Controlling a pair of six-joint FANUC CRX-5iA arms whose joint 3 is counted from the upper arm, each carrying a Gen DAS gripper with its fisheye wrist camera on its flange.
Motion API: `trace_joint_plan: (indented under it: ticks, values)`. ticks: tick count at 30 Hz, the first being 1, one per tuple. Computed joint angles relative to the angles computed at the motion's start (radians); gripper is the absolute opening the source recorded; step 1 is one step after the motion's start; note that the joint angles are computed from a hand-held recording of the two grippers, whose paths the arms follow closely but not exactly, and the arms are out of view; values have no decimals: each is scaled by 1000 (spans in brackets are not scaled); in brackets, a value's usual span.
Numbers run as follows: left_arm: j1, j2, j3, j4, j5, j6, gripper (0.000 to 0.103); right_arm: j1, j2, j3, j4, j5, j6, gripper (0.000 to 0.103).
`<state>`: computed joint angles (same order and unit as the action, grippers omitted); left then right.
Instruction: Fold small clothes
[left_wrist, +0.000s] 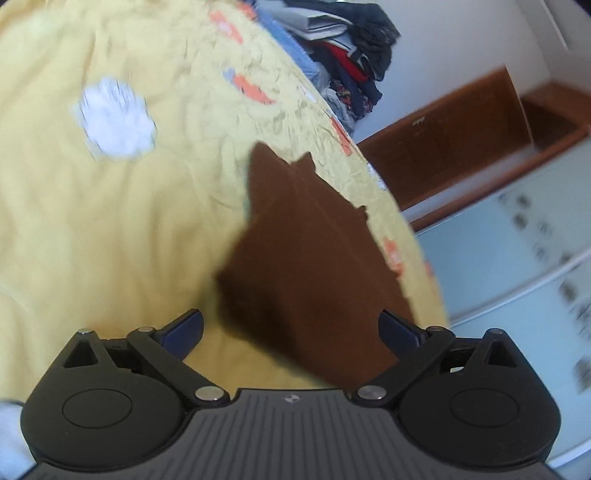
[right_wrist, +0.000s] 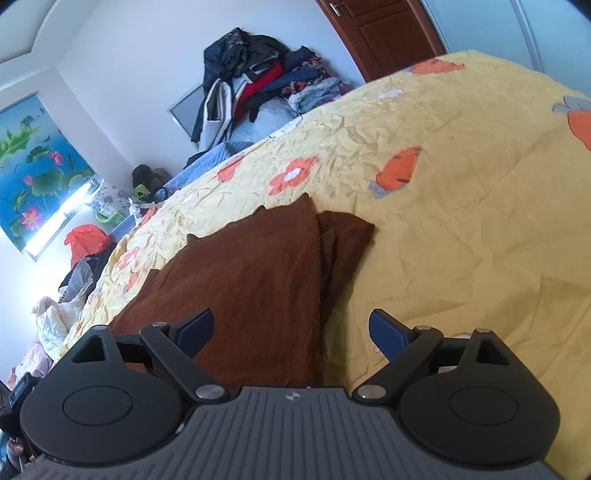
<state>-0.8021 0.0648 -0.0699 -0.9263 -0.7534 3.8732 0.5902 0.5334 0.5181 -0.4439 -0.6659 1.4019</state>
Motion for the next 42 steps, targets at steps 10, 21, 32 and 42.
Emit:
trace_joint_plan:
  ticks: [10,21,32,42]
  values:
    - [19,165,224,58,-248,-151,76,56,10,16,-49,126,202,103]
    - [-1,279,451,75,-523,-456,11,45,91,46,-176,120,361,103]
    - [20,678,954,347,-218,-1392,10,-179,109,40,-903,35,609,100]
    - [-28,658,918,206,-236,-1314,10,-157,207,269,-708,-114,319,103]
